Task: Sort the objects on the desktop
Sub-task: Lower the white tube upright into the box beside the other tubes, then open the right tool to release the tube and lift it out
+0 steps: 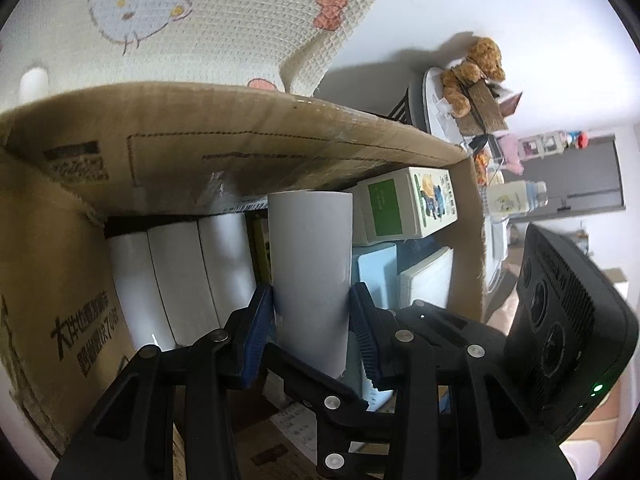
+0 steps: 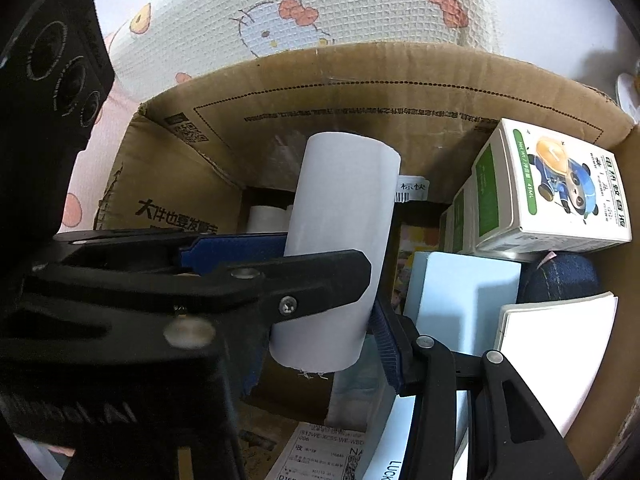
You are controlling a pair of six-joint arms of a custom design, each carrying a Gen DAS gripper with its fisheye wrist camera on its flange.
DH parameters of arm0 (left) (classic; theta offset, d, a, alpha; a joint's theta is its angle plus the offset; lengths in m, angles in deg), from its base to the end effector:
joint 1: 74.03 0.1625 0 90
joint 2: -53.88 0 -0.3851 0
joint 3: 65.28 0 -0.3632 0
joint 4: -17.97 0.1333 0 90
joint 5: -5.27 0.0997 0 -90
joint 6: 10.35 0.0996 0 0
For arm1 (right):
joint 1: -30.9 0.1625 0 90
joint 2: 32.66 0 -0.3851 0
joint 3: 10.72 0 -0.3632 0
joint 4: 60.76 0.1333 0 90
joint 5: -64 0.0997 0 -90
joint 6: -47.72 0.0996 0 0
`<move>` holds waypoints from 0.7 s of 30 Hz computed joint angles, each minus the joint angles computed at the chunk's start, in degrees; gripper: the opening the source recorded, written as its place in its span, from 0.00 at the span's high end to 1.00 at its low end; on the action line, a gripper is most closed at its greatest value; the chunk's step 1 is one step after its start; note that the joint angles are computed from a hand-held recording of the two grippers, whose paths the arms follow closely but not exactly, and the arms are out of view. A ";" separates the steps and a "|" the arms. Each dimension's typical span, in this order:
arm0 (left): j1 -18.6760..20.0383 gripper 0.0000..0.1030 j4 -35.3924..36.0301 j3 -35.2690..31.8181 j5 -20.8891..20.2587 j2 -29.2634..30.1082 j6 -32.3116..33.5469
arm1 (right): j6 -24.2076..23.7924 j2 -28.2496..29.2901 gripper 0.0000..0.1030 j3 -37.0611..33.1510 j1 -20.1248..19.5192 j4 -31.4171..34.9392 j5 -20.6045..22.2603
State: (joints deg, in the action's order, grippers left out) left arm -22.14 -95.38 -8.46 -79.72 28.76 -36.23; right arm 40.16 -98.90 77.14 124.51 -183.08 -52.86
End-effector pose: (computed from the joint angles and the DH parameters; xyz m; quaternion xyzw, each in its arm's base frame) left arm -0.3462 -0.6714 0.0225 0.1093 0.9904 0.0386 0.0755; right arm 0.1264 -0.6005 0.3123 0.0727 -0.9659 0.0827 0.2342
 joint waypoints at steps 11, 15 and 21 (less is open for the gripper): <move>-1.06 0.58 4.79 -2.92 4.41 1.72 0.18 | -5.57 -2.35 0.57 1.61 2.78 2.82 -5.67; -0.76 0.58 7.77 -6.02 3.48 3.74 -0.58 | -9.15 -3.78 0.57 5.24 4.66 -2.70 -11.28; -0.01 0.58 10.92 -9.68 1.72 6.45 -1.90 | -15.27 -5.48 0.58 9.30 5.33 -11.24 -12.68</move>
